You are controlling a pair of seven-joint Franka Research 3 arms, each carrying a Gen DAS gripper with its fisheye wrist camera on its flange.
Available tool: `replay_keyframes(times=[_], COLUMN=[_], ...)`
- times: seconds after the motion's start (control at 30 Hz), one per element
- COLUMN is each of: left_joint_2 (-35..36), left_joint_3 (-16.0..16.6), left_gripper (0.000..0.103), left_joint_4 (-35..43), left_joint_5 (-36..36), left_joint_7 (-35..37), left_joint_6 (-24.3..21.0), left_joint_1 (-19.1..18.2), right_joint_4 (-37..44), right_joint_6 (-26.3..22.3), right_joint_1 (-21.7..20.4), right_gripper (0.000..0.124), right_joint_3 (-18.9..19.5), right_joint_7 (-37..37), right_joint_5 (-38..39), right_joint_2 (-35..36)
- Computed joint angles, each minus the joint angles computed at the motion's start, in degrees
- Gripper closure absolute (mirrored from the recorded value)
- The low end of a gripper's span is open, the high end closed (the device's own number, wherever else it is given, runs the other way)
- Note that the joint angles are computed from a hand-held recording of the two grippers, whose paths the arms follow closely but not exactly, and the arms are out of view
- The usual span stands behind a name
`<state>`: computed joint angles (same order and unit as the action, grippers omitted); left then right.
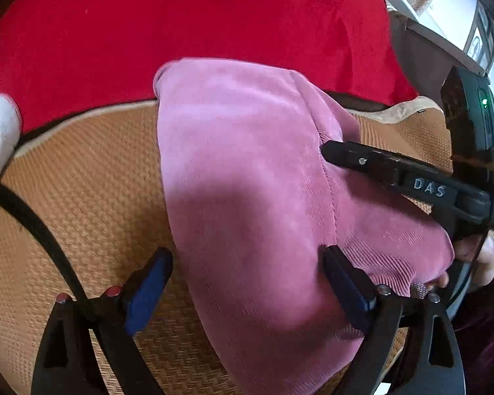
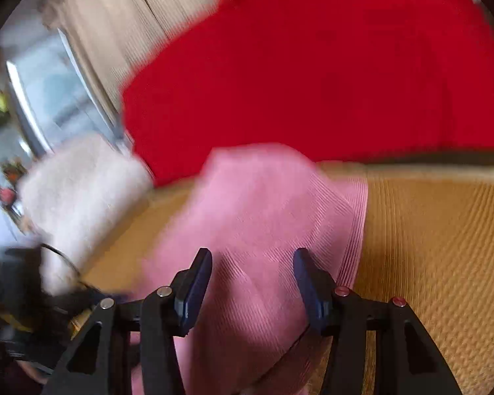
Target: Fold large clothes
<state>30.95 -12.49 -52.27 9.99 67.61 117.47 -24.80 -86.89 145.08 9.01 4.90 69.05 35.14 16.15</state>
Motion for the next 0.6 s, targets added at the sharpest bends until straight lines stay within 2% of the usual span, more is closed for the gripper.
replay_keyframes(times=[0.13, 0.23, 0.37, 0.4, 0.43, 0.47, 0.5, 0.53, 0.6], left_joint_2=[-0.7, -1.5, -8.1, -10.3, -11.9, -13.3, -14.6, -15.2, -18.3], left_joint_3=[0.6, 2.5, 5.0, 5.0, 4.6, 4.2, 3.7, 3.2, 2.2], left_gripper=[0.008, 0.008, 0.008, 0.008, 0.008, 0.008, 0.008, 0.008, 0.008], left_joint_4=[-0.5, 0.3, -7.6, -10.5, -12.7, -14.2, -15.5, -15.9, -18.9], left_joint_5=[1.1, 6.0, 18.3, 21.0, 22.6, 24.0, 25.5, 26.8, 29.4], left_joint_7=[-2.4, -5.8, -11.8, -13.7, -15.0, -16.3, -17.7, -18.7, -20.2], left_joint_6=[-0.2, -1.8, -2.2, -2.0, -1.6, -1.9, -2.5, -3.0, -2.9], left_joint_1=[-0.6, -3.0, -7.0, -7.3, -7.2, -7.1, -7.1, -7.0, -6.3], right_joint_4=[-1.7, -7.1, -17.0, -18.9, -20.6, -21.4, -21.5, -21.2, -20.7], right_joint_6=[-0.6, 2.4, 9.0, 8.7, 6.8, 5.4, 3.9, 2.1, -0.1], right_joint_1=[-1.7, -2.1, -0.2, 0.3, 2.6, 3.1, 1.7, 2.0, 2.3], right_gripper=[0.068, 0.068, 0.068, 0.069, 0.069, 0.069, 0.069, 0.069, 0.068], right_joint_3=[0.5, 0.7, 0.3, -0.4, -2.8, -3.2, -1.6, -1.8, -2.4], right_joint_7=[-1.4, -3.7, -14.8, -17.0, -17.4, -15.3, -10.1, -6.4, -3.8], right_joint_5=[5.4, 10.6, 18.4, 21.0, 21.7, 18.3, 10.9, 5.6, 4.4], right_joint_2=[-1.4, -6.1, -15.2, -16.9, -18.4, -18.6, -18.1, -17.1, -16.1])
